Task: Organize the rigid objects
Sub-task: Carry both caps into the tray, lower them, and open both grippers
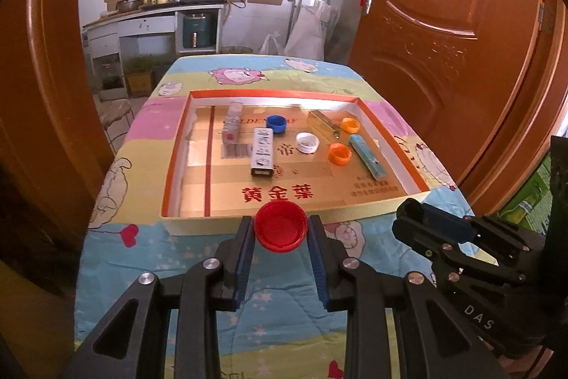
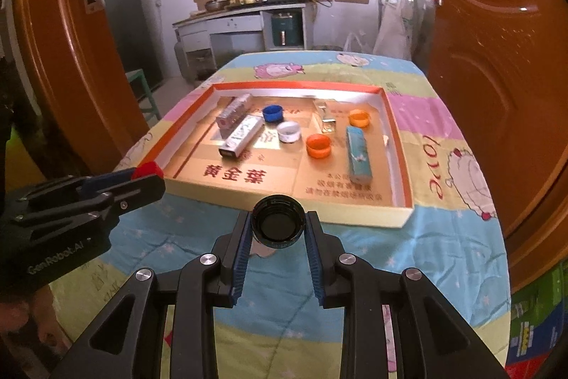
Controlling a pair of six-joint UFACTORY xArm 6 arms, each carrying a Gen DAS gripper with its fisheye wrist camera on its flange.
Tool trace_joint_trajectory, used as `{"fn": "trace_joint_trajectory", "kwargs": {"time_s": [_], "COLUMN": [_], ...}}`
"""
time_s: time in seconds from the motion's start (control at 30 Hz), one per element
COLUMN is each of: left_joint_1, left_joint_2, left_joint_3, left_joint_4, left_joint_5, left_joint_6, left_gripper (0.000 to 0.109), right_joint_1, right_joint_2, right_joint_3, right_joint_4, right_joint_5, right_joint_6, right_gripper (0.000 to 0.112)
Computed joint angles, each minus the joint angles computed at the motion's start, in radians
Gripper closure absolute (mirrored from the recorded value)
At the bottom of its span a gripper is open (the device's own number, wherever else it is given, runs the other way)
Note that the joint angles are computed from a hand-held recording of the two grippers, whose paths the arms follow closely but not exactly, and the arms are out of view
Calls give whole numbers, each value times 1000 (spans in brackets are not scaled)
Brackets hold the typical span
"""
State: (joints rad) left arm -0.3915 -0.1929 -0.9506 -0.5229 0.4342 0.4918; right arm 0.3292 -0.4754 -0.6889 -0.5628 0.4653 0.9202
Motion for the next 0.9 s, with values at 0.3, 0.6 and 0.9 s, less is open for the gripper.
{"fn": "trace_joint_trajectory", "kwargs": {"time_s": [0.3, 0.6, 0.9], "left_joint_1": [12, 23, 37], "left_joint_2": [45, 112, 197], "left_joint_3": [-39, -112, -202], "left_joint_4": [24, 23, 46], "left_joint_5": [1, 15, 26], "left_joint_6": [-26, -32, -57], "left_gripper": [78, 78, 78], "right_joint_1": [-20, -50, -82], "right_joint_2": [51, 100, 184], "right_joint_3": [-47, -83, -146], "right_joint_4": [34, 77, 140], "right_joint_5": [-34, -55, -90], "right_joint_6": [-63, -119, -200], "right_gripper": [82, 82, 82]}}
